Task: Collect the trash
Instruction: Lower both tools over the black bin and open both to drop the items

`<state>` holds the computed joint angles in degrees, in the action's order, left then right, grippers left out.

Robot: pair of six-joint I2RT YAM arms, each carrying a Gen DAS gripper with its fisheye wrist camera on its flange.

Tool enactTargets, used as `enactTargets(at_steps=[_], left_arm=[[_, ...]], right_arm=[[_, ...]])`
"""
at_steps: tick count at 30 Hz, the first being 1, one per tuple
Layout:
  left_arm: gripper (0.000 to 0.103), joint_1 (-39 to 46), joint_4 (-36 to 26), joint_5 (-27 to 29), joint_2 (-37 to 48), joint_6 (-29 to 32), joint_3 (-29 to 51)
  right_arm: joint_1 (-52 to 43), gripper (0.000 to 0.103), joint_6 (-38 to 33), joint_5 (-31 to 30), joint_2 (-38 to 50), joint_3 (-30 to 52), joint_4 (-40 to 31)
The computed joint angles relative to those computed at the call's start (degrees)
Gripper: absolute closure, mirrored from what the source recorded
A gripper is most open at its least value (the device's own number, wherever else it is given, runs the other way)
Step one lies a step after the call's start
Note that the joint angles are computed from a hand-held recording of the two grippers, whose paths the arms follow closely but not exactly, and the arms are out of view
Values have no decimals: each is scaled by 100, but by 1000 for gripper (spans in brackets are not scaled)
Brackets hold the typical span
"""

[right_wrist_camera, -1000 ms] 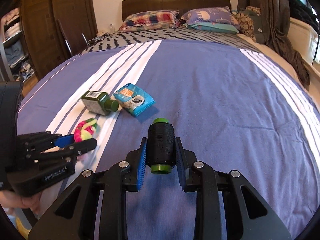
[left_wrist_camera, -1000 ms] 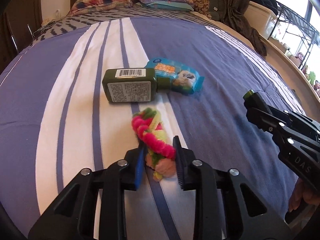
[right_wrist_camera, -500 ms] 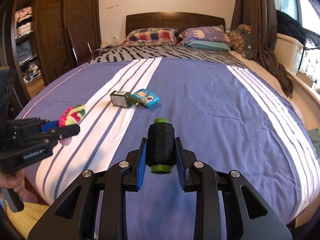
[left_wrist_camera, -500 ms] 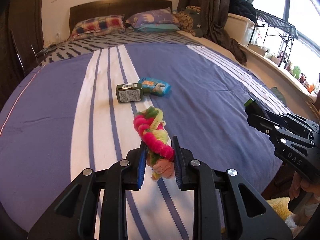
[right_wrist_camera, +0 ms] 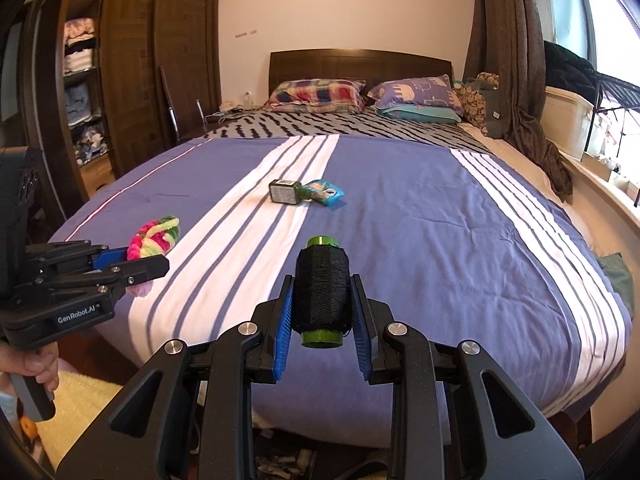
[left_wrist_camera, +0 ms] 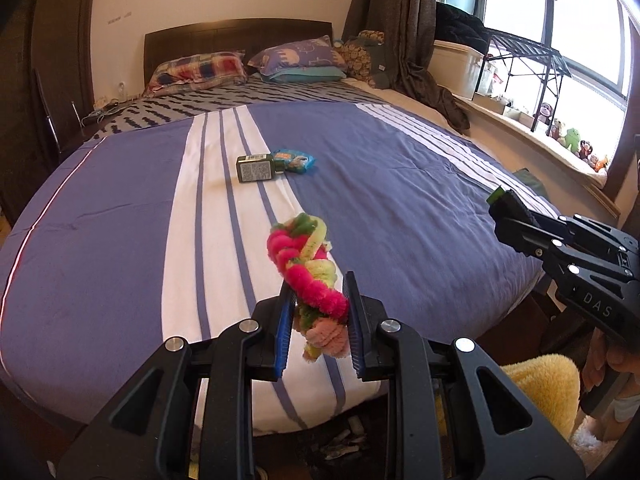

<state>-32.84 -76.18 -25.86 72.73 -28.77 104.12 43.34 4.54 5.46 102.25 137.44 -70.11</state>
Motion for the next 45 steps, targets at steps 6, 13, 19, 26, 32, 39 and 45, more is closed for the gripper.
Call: enactTargets(at_steps=[6, 13, 19, 26, 32, 39, 45], left_arm=[[81, -997, -344, -554, -616, -1019, -731], [80, -2137, -767, -1068, -1061, -2378, -1596], [81, -2466, -464, -829, -1530, -3017, -2713], [81, -2393, 261, -260, -1888, -3247, -4075], [81, -1867, 1082, 429, -2115, -3011, -5149], [81, -1369, 2024, 1289, -1889, -2653, -5919], [81, -1050, 2705, 1814, -1369, -2393, -6277]], right_arm=[[320, 75, 189, 117, -1009, -1640, 508], [579, 75, 517, 24, -1810, -3164, 864], [793, 75, 825, -115, -2143, -4278, 1123], [816, 75, 1113, -366, -2185, -5314, 1523], [767, 75, 1282, -636, -2049, -5907, 1803], [655, 75, 1402, -944, -1710, -6387, 2089], [578, 75, 1475, -1069, -1336, -6543, 2251]])
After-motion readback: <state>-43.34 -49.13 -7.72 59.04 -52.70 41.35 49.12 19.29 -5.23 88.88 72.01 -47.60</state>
